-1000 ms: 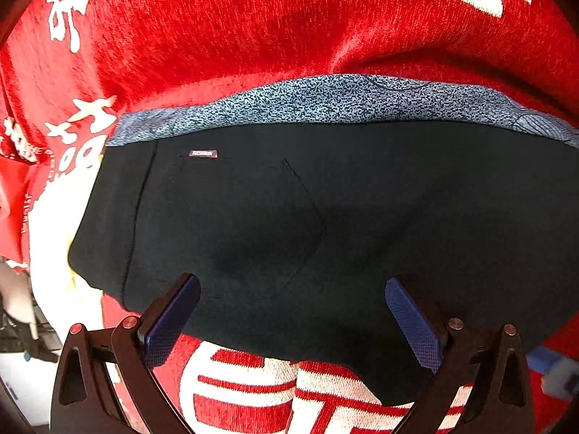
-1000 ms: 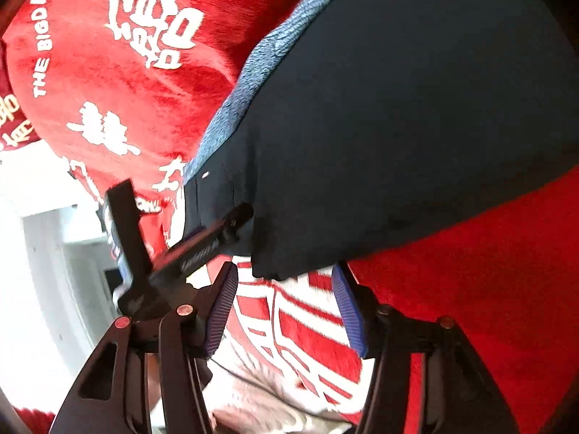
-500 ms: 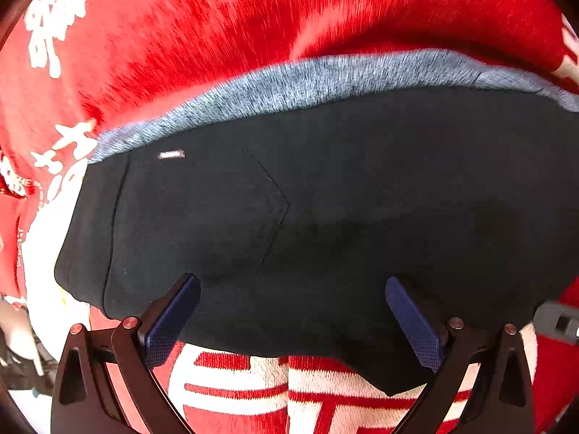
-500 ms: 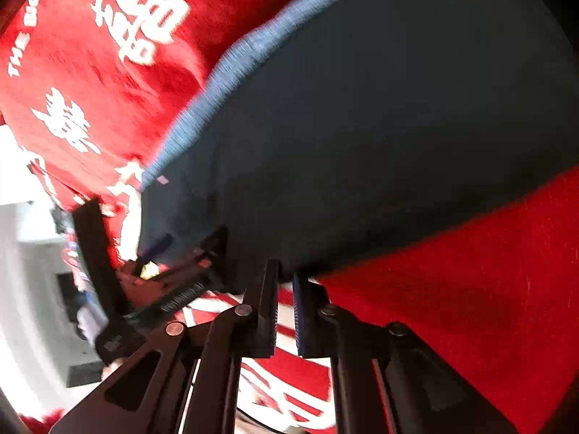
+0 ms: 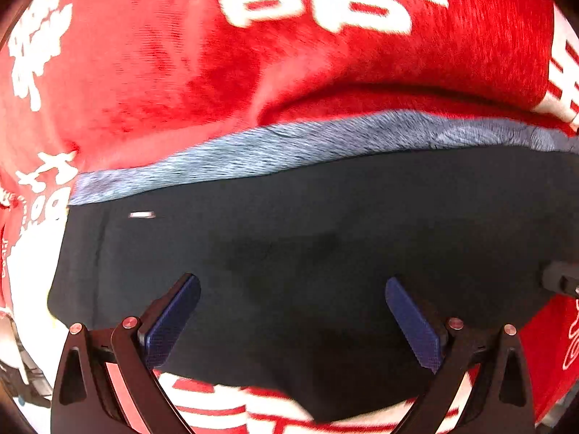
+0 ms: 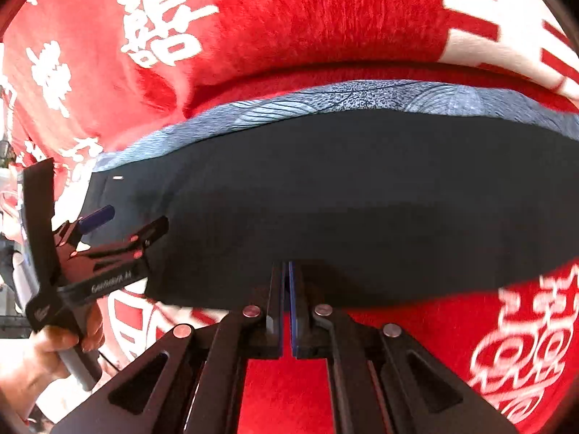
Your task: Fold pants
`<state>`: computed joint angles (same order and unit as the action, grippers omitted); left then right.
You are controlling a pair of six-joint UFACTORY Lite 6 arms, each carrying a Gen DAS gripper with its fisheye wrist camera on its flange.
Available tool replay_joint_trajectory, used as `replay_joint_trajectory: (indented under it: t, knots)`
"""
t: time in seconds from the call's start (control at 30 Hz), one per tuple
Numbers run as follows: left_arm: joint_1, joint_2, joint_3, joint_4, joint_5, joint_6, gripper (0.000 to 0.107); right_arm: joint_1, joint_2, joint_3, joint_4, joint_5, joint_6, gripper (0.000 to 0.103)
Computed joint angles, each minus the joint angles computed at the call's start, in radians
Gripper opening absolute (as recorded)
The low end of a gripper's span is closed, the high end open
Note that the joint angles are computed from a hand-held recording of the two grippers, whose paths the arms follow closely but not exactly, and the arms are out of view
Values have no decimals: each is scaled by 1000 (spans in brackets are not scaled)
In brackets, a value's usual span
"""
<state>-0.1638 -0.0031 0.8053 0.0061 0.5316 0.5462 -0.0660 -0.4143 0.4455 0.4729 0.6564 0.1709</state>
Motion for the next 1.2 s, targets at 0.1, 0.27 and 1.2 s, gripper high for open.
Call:
replay_joint_trajectory:
  t: [0.1,0.27,1.2]
  knots:
    - [-16,-64,-110,21,-67,-18,103,44,-43,-81,13,-65,14,4]
    - [51,-109,-149,-78,-32,109,103,71,-151,-150,-26,-70,99,4]
    - [-50,255,342,-15,120,-94,103,-52,-410,-94,-147,308,129,71]
